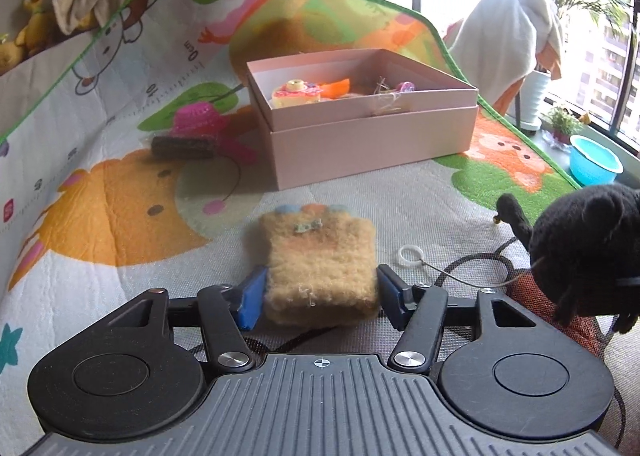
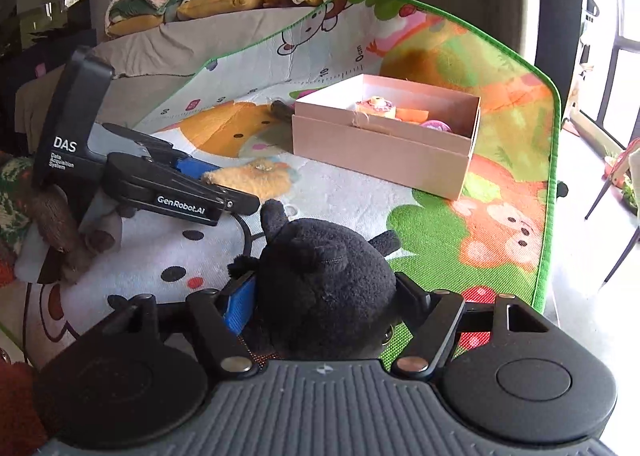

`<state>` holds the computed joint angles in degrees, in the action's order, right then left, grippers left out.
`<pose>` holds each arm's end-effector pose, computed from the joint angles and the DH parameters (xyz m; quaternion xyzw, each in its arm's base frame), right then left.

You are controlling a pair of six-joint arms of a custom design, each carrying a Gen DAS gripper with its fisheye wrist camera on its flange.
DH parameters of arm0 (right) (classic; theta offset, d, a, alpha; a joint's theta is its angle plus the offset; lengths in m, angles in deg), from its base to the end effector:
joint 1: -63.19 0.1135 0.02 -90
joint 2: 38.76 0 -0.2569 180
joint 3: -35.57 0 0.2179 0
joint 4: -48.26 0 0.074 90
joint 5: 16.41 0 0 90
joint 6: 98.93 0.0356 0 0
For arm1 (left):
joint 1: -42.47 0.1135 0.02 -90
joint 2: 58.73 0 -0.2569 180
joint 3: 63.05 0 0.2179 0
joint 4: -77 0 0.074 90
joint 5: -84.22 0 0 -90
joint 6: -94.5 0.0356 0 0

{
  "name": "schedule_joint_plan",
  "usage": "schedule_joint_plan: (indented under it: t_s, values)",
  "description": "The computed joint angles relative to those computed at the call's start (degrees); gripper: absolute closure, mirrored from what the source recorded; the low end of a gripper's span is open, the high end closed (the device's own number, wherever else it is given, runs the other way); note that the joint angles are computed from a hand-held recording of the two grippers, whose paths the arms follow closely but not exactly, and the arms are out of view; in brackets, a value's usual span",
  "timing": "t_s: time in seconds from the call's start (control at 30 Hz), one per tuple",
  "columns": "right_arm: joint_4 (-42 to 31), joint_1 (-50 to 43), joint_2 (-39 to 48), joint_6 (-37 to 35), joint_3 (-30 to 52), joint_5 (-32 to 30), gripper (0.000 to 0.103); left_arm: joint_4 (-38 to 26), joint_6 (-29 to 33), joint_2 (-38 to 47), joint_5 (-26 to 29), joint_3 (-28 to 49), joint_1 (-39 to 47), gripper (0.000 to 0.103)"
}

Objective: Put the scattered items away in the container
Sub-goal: 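Grasp the tan fuzzy mitten with the left tool while the right tool holds the plush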

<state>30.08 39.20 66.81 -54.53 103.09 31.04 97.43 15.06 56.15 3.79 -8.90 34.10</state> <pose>0.2987 -0.1066 0.1434 -0.2707 0.8561 0.1307 0.4204 0.3136 -0.0521 0.0859 0.1833 0.8862 -0.0677 0.4201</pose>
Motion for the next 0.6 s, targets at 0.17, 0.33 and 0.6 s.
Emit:
schedule_joint_plan:
  t_s: [0.17,0.33,0.6]
  values:
    - [2.09,0.83,0.64,0.31,-0.62,0.19,0.019,-1.69,0.17,-1.11,0.25,-0.15,-0.04,0.040]
    - [2.99,2.11,0.85,1.33,-0.81,1.64,0.025,-2.87,-0.29,-0.08,-0.11,1.67,-0.45,0.014]
    - [-7.16,0.54,-1.10,-2.00,3.59,1.87,0.032,-3.03,1.06,-1.73,1.03,0.48,-1.06,0.043]
